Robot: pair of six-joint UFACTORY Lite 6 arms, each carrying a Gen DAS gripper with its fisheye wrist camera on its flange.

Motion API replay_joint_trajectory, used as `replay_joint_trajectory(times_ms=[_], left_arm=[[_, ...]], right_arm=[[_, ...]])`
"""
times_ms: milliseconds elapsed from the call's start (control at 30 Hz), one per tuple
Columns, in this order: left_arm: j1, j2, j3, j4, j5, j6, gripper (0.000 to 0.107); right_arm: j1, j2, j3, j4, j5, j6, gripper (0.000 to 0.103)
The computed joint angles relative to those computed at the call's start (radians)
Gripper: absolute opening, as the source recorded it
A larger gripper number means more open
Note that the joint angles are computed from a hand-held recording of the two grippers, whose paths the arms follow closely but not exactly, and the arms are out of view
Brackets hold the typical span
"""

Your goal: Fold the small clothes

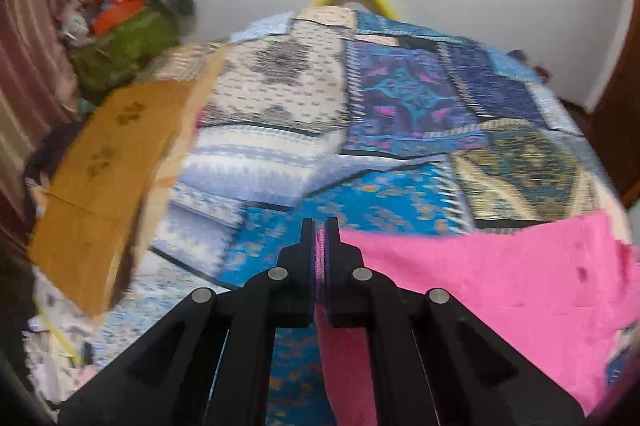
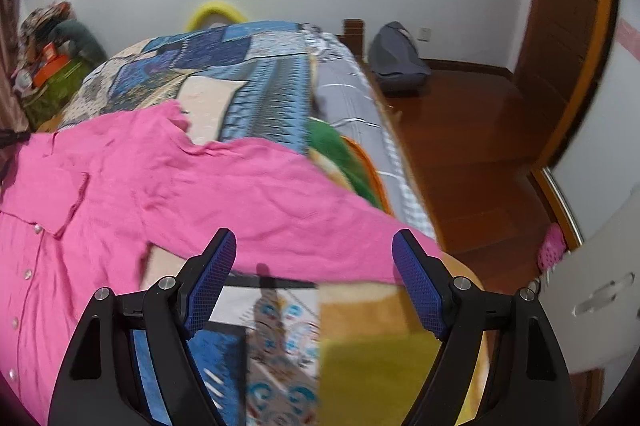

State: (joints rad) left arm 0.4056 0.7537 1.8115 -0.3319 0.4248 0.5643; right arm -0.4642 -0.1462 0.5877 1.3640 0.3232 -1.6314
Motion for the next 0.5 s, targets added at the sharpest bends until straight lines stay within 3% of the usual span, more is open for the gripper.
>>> replay_joint_trajectory(times_ms=[100,200,300,367,500], left_arm=[[0.003,0.064,0.081,0.032,0.101,-0.039,0.003],[-0.002,0.020,0.010,-0.037,0.117,0.034,0.005],[-0.009,-0.099,-0.144,-0.122,0.108,0.142,0.019],[-0.019,-0.178,-0.244,-0.176,0.103,0.208,0.035],[-0.035,-0.308,-0.425,-0.292,0.124,0.345,0.044]], right_arm=[[-0.075,0.003,-0.001,-0.025,0.038,0.006,0.078],[-0.129,0.030,0.009,-0.017,0.052,-0.015,0.078],[-0.164,0.087,0.040,-0.004,0.055,-0.036,0.078],[-0.189,0.156,0.081,0.011,0.066,-0.043,0.078],[-0.219,0.297,0.182,-0.012,0.123,0.035,0.078]])
